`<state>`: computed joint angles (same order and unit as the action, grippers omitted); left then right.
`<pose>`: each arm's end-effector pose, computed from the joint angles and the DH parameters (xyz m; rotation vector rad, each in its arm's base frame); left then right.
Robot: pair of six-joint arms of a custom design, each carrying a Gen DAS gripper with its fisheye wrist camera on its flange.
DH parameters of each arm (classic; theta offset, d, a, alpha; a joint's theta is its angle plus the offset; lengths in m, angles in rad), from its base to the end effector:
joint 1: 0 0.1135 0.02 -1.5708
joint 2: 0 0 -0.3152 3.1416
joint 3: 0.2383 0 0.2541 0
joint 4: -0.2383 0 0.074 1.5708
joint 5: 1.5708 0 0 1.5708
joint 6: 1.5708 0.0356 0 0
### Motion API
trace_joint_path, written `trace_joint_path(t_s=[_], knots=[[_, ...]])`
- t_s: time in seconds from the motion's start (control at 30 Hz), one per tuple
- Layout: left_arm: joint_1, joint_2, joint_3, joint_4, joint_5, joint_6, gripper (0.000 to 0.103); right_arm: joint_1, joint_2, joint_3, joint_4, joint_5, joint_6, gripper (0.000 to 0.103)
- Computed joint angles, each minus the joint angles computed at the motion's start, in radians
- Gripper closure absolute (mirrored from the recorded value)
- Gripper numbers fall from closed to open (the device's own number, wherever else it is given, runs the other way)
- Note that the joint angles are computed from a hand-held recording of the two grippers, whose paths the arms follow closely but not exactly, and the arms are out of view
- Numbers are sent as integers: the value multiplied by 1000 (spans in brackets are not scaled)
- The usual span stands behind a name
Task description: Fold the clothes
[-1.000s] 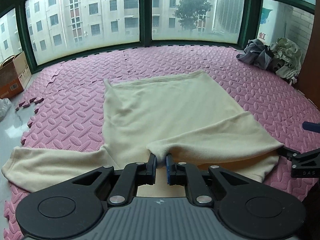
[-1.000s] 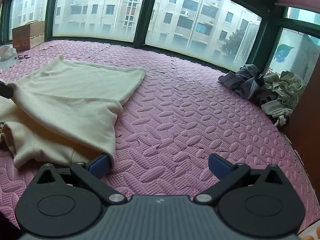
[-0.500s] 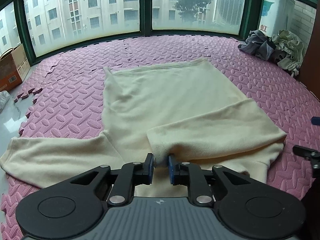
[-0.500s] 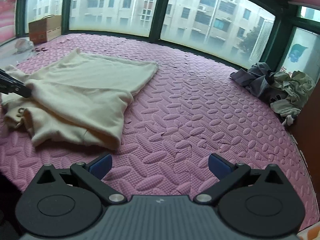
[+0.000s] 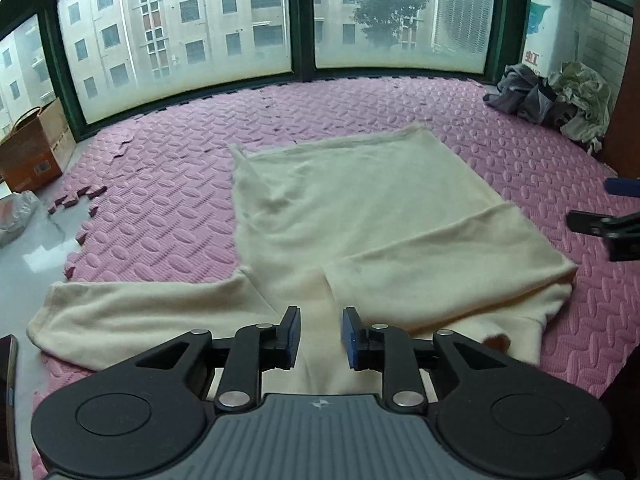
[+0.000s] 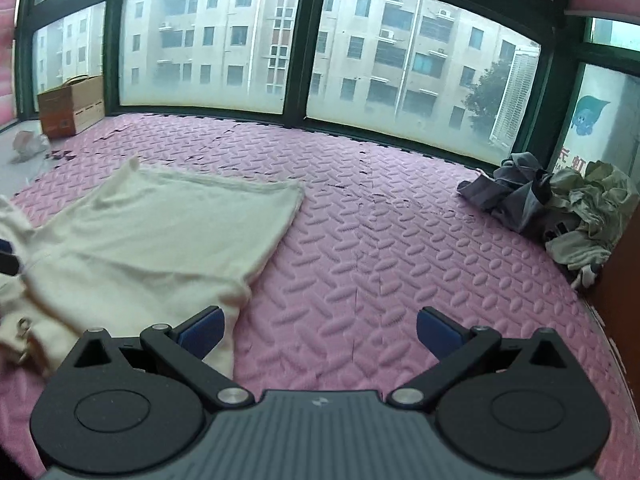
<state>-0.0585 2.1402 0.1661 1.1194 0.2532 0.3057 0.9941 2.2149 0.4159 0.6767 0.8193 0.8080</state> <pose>0.2185 -0.0217 0.0465 0.5460 2.3353 -0.1921 0.1606 0.1991 0.0229 0.0127 2.2411 -0.2024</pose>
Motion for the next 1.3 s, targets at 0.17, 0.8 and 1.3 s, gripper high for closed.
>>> trace_joint_path(t_s=[0.17, 0.8, 1.3], knots=[[-47, -20, 23, -20, 11, -45, 78, -81, 52, 52, 49, -52, -66, 0], [-158, 91, 110, -35, -20, -92, 77, -107, 114, 135, -21, -10, -62, 0], [-156, 95, 107, -32, -20, -101, 72, -91, 106, 127, 26, -51, -95, 0]])
